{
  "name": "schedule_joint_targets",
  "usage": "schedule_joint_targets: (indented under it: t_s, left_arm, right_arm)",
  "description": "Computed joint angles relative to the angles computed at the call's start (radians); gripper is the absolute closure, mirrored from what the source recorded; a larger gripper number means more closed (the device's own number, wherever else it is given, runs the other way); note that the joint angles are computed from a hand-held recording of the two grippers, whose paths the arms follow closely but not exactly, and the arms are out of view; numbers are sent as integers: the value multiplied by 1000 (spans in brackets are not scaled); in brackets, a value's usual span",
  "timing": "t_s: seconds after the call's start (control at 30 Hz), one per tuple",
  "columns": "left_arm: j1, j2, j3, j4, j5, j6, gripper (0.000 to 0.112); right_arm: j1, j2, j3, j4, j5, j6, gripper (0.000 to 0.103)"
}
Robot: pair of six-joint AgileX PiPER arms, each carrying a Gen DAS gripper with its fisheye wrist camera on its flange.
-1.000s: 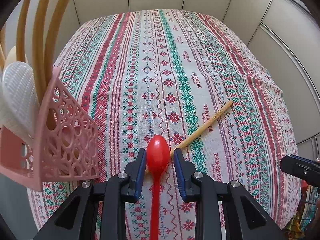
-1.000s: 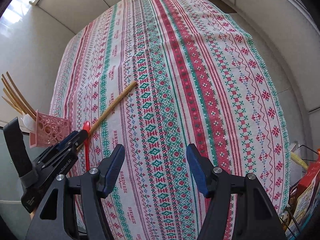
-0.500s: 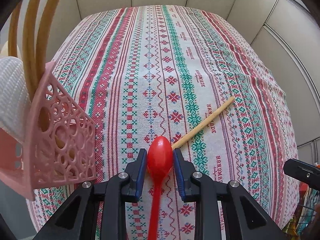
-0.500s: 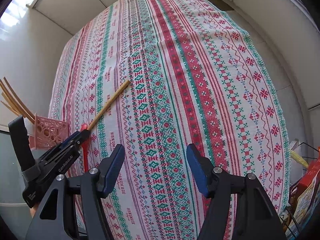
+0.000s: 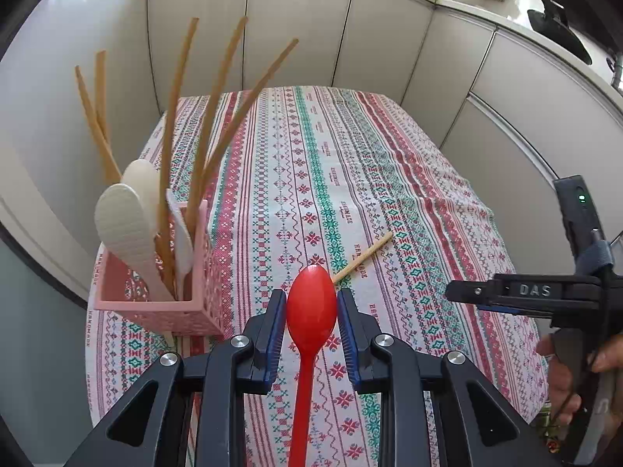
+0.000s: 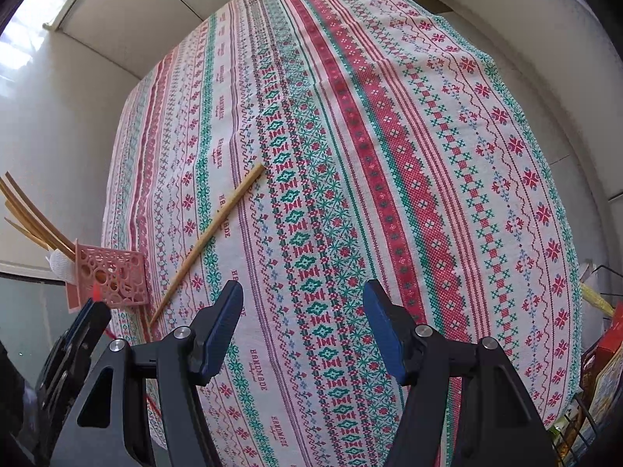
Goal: Organize utensils
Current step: 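Grasp the last wooden chopstick with the right gripper, then lift the red spoon and chopstick and carry both above the pink basket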
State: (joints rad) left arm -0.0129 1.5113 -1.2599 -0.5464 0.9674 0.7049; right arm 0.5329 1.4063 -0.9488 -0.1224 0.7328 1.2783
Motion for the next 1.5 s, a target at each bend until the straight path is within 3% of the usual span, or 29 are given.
schedule_joint_targets:
  t_s: [0.23, 0.53, 0.8, 0.93, 1.07, 1.33, 1.5]
  left_arm:
    - [176, -31, -38, -151, 115, 123, 85]
    - [324, 4, -111, -255, 231, 191, 85]
    - [366, 39, -133, -272, 249, 192, 85]
    - [375, 51, -137, -275, 243, 197, 85]
    - [372, 46, -132, -265, 239, 188, 85]
    - [354, 44, -126, -239, 212, 165, 85]
    - [351, 39, -119, -243, 202, 163, 85]
  right_arm:
    - [-57, 100, -41, 39, -100, -11, 38]
    - [-82, 283, -206, 71, -131, -30, 65]
    - [-88, 392, -342, -7, -52, 21, 75]
    - [-89, 437, -417, -45, 30, 22, 87]
    - [-90, 450, -440, -45, 56, -14, 87]
    - [-132, 427, -405, 162, 41, -328, 91]
    - [-110, 459, -475, 185, 149, -397, 90]
